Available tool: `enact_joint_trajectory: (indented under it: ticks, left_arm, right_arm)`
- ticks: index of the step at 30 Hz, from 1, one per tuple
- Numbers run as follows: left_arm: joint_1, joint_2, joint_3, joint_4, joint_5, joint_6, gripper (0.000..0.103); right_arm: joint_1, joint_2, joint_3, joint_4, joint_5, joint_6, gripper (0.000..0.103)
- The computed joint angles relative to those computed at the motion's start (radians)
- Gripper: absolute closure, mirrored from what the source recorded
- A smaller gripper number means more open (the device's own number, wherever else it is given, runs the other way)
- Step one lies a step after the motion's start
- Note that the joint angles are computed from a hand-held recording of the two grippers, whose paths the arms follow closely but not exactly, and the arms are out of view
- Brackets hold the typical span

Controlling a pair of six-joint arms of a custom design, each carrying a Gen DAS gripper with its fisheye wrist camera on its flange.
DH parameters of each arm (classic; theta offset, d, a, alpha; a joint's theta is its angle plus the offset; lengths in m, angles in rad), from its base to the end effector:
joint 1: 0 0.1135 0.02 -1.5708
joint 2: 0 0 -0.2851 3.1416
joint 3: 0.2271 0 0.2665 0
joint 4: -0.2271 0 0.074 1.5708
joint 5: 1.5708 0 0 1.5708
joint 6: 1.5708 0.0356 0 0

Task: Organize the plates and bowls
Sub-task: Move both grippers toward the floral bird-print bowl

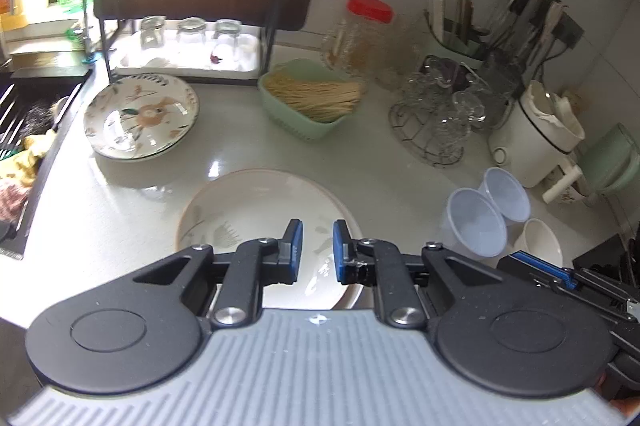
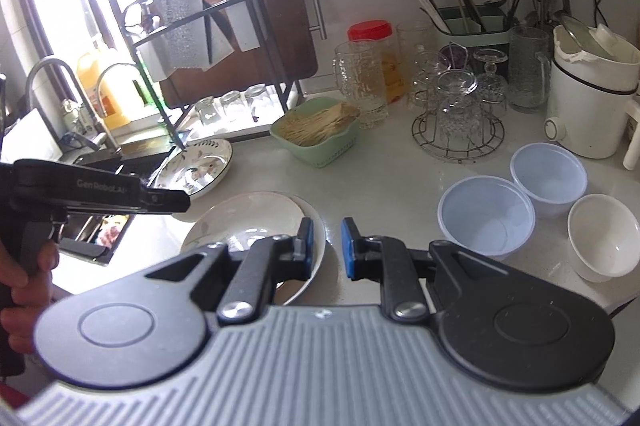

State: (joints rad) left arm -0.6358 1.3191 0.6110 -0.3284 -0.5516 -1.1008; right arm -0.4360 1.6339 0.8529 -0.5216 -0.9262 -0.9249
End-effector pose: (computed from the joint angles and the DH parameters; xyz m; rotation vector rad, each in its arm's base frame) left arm 0.2029 -0.1265 0.1765 -0.7300 2.2804 -0.0621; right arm 0.2748 -0.0966 0.1659 -0.6987 2.1686 0.6893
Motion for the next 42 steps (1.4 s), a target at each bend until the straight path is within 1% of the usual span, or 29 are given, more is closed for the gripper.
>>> enact_joint_trajectory:
  ticks: [4,8,13,17,19,23,25,27,30,35,39,41,42]
  left_arm:
    - [-0.052,-0.028,-0.017,-0.093,-0.042,-0.151,0.086]
    - [-0.088,-0.026,-0.027,-0.148,-0.054,-0.249,0.086]
    - [-0.106,-0.027,-0.006,-0.210,-0.083,-0.292,0.086]
    - [-0.097,-0.023,0.029,-0.257,-0.120,-0.271,0.086]
    - [-0.074,-0.040,0.025,-0.246,-0.107,-0.236,0.086]
    - [-0.011,-0.062,0.002,-0.215,-0.066,-0.165,0.086]
    - [0.030,-0.074,-0.017,-0.183,-0.040,-0.121,0.086]
    - [0.094,-0.093,-0.049,-0.129,0.002,-0.052,0.086]
    - [0.193,-0.115,-0.090,-0.058,0.067,0.054,0.086]
    - [0.427,-0.133,-0.154,0.078,0.227,0.298,0.086]
    - [0.625,-0.124,-0.175,0.163,0.358,0.476,0.086]
    - [0.726,-0.107,-0.176,0.197,0.428,0.561,0.079]
    - [0.782,-0.089,-0.166,0.203,0.481,0.600,0.072]
  right_arm:
    - [-0.012,0.020,0.030,-0.075,-0.015,-0.081,0.084]
    - [-0.015,0.043,0.051,-0.112,-0.026,-0.126,0.084]
    - [0.000,0.052,0.058,-0.132,-0.038,-0.161,0.084]
    - [0.019,0.050,0.054,-0.141,-0.035,-0.176,0.084]
    - [0.024,0.041,0.044,-0.136,-0.038,-0.183,0.084]
    - [0.049,0.020,0.022,-0.098,-0.032,-0.144,0.084]
    - [0.070,0.010,0.011,-0.072,-0.023,-0.103,0.084]
    - [0.096,-0.002,-0.004,-0.037,-0.012,-0.056,0.084]
    - [0.152,-0.024,-0.036,0.051,0.013,0.045,0.084]
    - [0.284,-0.105,-0.133,0.277,0.103,0.254,0.084]
    - [0.405,-0.119,-0.154,0.369,0.175,0.416,0.084]
    - [0.467,-0.118,-0.163,0.417,0.217,0.489,0.084]
    - [0.496,-0.116,-0.163,0.436,0.237,0.520,0.084]
